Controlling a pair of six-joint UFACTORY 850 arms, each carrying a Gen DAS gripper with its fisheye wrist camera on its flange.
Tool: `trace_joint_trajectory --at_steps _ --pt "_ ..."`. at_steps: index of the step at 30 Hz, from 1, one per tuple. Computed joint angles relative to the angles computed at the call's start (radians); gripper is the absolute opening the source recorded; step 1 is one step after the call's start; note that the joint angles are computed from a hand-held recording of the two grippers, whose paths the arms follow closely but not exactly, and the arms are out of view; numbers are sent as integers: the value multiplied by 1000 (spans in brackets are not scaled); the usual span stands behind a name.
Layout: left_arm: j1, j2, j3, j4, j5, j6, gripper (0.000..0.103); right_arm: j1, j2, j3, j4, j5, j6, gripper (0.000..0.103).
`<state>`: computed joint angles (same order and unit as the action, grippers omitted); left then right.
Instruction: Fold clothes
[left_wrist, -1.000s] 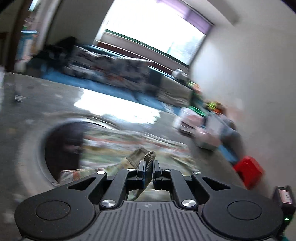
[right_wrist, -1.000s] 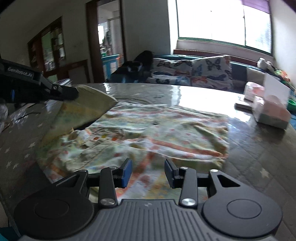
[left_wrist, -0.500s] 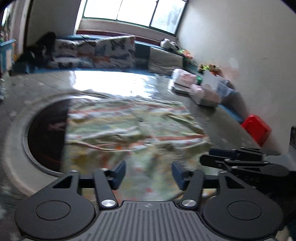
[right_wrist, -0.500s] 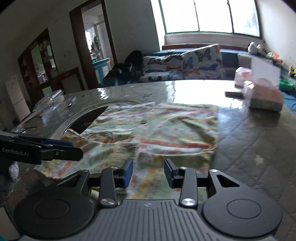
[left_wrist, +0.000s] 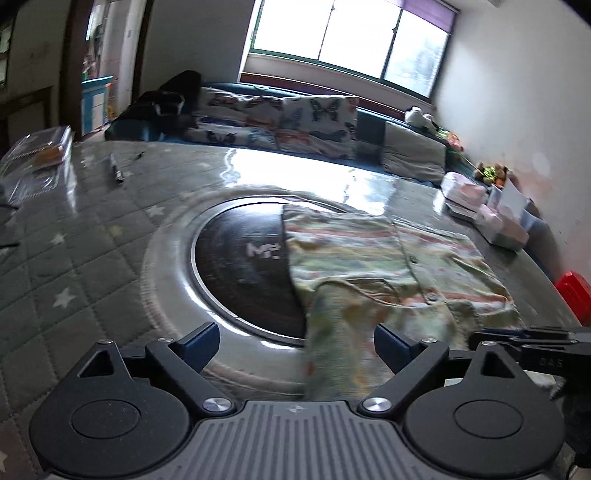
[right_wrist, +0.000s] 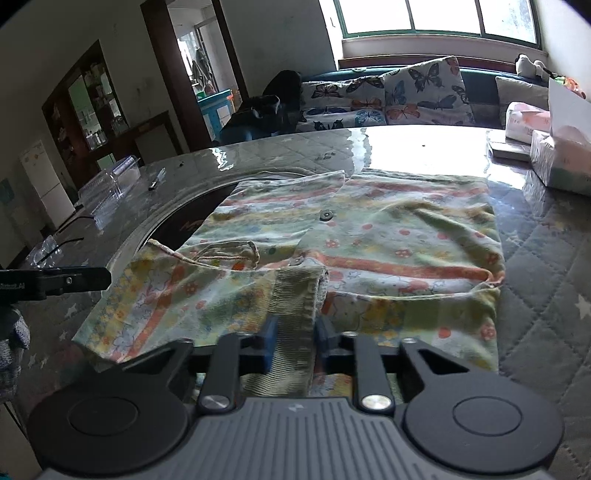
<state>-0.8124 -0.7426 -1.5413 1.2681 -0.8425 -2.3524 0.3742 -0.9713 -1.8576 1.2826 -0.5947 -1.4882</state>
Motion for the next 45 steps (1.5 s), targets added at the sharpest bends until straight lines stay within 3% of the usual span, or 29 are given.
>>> trace_joint_trajectory --at_steps 4,11,14,20,23,30,37,45 --pt "2 4 11 -9 -3 -10 94 2 32 41 84 20 -84 7" --pt "0 -2 7 -21 -9 2 95 -9 135 149 358 70 -382 6" --pt "2 -12 -6 -35 -8 22 95 -16 156 173 406 113 -418 6" --pt "9 -40 -47 -70 -23 88 95 -22 107 139 253 182 -226 9" --pt "14 -56 -81 -95 -44 147 95 -20 90 127 226 212 -210 12" --pt "30 -130 -212 -117 -78 301 94 -18 66 89 243 162 -282 14" --pt "51 -231 -351 -214 -127 496 94 5 -21 -25 80 146 -172 19" --pt "54 -223 -326 -210 -132 504 97 -13 45 71 105 132 -253 21"
